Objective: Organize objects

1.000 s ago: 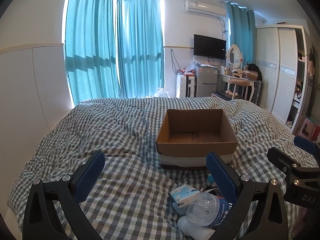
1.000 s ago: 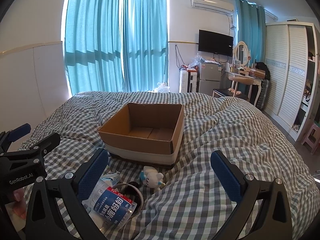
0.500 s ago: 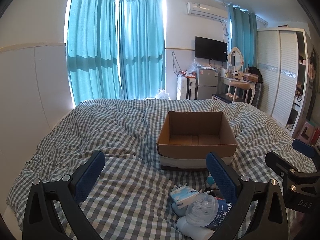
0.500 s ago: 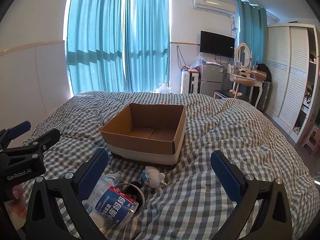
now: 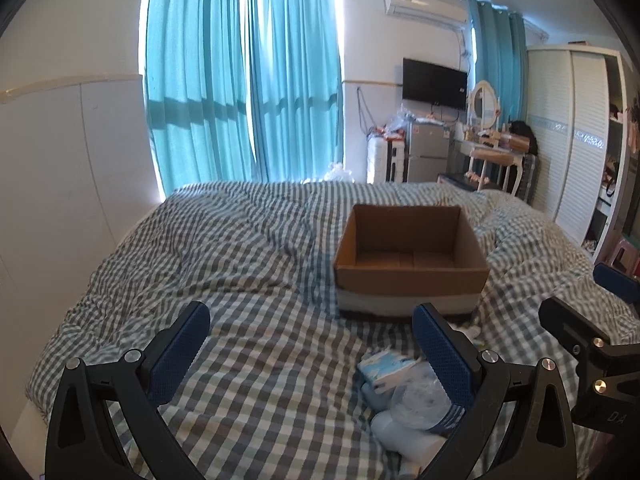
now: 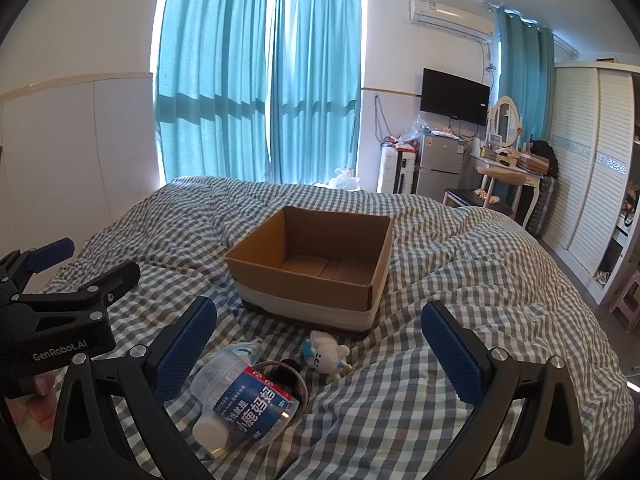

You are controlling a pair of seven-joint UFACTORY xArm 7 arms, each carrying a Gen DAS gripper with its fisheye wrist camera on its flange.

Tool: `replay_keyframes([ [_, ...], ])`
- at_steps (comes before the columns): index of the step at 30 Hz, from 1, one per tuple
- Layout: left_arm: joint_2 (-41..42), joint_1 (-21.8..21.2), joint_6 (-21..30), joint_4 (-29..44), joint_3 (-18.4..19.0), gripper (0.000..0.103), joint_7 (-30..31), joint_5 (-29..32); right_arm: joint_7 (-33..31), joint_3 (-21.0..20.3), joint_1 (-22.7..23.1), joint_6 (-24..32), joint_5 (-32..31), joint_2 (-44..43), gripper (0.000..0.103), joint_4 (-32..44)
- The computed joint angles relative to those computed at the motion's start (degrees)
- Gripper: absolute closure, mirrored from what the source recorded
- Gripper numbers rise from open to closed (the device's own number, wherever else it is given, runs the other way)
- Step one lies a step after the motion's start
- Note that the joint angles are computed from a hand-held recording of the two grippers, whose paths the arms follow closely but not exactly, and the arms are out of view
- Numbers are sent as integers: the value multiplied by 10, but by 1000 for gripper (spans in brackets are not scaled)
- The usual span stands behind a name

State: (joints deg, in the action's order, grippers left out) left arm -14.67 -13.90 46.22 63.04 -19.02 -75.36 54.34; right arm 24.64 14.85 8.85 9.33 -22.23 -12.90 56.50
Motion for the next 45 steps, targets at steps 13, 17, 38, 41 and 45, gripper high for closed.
replay_keyframes([
  [13, -8, 23, -28, -69, 23, 0, 3, -64, -98, -24, 89, 65, 39, 110, 0, 32],
  [17, 0, 26, -34, -74, 29, 0, 8, -70, -139, -35, 109, 84, 79, 148, 0, 54],
  [38, 127, -20, -105, 12, 69, 0, 66, -90, -207, -76, 73, 81, 188, 148, 34, 101],
  [41, 162, -38, -96, 44, 78, 0, 97, -114, -189, -83, 65, 87, 163, 159, 34, 121],
  [45, 207, -55, -103, 82, 99, 0, 140, -175, -190, -85, 57, 84, 158, 168, 34, 125],
])
